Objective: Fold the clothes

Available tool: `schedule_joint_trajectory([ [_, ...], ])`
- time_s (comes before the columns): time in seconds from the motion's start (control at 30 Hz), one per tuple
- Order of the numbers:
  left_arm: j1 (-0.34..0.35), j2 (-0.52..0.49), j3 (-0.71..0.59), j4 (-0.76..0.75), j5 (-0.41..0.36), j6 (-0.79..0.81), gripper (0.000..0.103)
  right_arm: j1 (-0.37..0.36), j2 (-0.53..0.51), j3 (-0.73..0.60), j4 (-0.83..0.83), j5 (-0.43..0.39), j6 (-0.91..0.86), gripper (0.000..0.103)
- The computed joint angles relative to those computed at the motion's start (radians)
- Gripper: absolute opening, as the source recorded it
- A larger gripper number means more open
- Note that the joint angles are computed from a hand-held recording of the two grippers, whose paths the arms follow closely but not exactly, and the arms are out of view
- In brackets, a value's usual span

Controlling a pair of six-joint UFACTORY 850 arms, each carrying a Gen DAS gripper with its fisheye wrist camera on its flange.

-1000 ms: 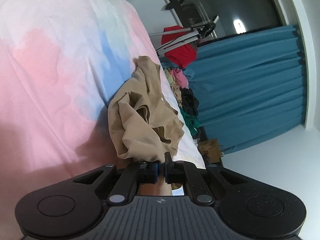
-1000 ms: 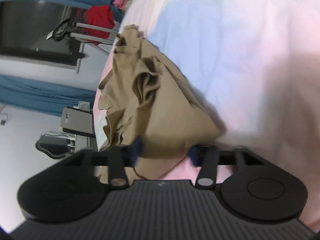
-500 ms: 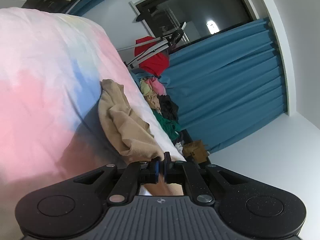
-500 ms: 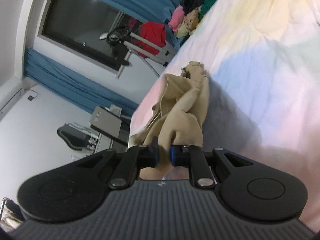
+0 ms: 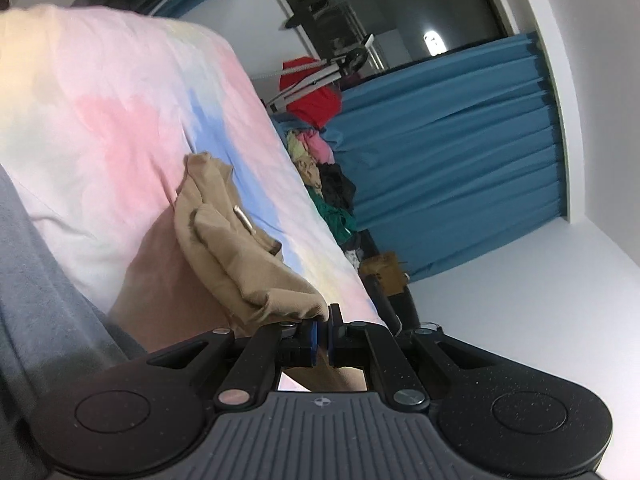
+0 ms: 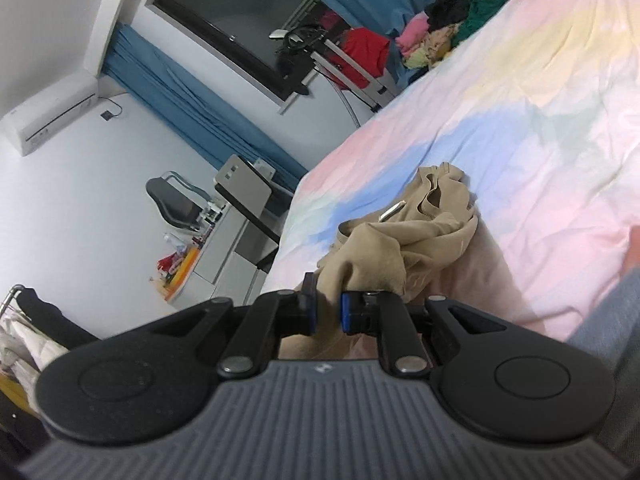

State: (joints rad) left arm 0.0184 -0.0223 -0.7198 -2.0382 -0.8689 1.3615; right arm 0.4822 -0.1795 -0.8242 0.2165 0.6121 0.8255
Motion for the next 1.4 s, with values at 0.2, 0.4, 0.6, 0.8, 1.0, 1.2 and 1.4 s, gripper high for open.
schedule_joint_trajectory([
  [0.2, -0.013, -0.043, -0.061, 0.000, 0.033, -0.008, 0.005, -0.029, -0.029, -0.055, -0.028, -0.056, 0.043, 0.014],
  [0.4, -0.105, -0.172, -0.241, -0.133, 0.213, 0.126, 0.005, -0.065, -0.133, -0.181, 0.005, -0.102, 0.074, 0.014],
  [0.6, -0.148, -0.317, -0.457, -0.146, 0.352, 0.154, 0.005, -0.094, -0.265, -0.366, 0.145, -0.175, -0.051, 0.014],
  [0.8, -0.178, -0.472, -0.679, 0.041, 0.522, 0.015, 0.005, -0.133, -0.396, -0.525, 0.141, -0.252, -0.018, 0.014],
  [1.0, -0.179, -0.601, -0.788, 0.042, 0.520, 0.097, 0.006, -0.156, -0.493, -0.599, 0.084, -0.254, -0.018, 0.014],
  [1.2, -0.189, -0.757, -0.972, 0.253, 0.563, -0.032, 0.006, -0.209, -0.616, -0.737, -0.169, -0.333, 0.283, 0.014],
  [1.4, -0.176, -0.917, -1.174, 0.593, 0.535, -0.377, 0.007, -0.242, -0.728, -0.881, -0.437, -0.420, 0.573, 0.015],
])
